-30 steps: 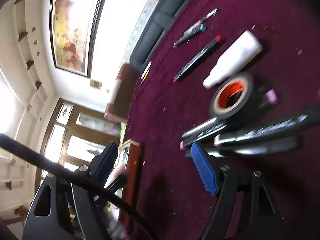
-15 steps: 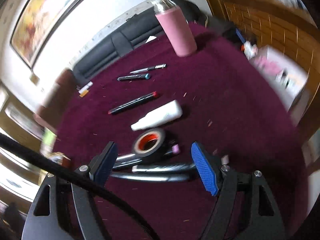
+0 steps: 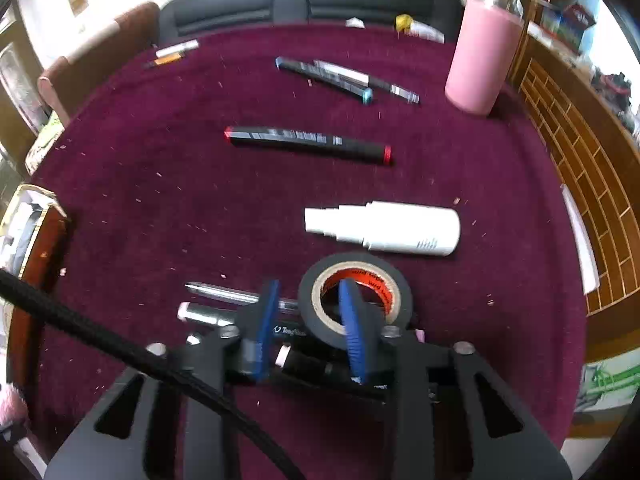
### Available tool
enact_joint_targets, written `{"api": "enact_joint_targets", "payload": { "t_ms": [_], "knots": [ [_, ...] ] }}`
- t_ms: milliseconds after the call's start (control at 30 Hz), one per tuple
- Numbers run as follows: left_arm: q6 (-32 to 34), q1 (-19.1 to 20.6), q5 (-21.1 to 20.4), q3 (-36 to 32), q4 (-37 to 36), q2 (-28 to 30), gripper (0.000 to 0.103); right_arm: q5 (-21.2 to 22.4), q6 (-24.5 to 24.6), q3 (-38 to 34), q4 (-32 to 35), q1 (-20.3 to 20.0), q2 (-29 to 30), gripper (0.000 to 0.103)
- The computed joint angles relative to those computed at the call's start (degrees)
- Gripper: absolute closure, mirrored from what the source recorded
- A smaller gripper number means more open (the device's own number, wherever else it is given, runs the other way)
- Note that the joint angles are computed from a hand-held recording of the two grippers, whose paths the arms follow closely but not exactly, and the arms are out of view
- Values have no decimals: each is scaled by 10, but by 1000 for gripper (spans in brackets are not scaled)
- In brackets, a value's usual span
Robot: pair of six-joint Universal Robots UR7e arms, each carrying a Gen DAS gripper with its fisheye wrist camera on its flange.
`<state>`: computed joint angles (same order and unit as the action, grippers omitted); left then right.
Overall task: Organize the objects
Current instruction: 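Carry the plush toy in the left tool while the right tool grasps the black tape roll, then move the plush toy and tape roll over the tray with both tools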
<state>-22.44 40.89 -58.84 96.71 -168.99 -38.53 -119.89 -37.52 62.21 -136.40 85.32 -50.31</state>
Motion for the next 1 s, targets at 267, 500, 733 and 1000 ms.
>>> {"api": "enact_joint_targets", "payload": {
  "t_ms": [267,500,733,1000],
  "knots": [
    [-6,0,14,8,-4,-4,67,13,27,10,-17,-3,-12,88],
    [-27,-1,36,36,-19,-25,67,80,41,61,-21,-4,-68,89],
    [-35,-11,81,90,-50,-68,67,179,41,138,0,9,-132,88],
    [-103,-28,200,179,-41,-151,67,274,23,216,54,49,-157,88]
  ]
}}
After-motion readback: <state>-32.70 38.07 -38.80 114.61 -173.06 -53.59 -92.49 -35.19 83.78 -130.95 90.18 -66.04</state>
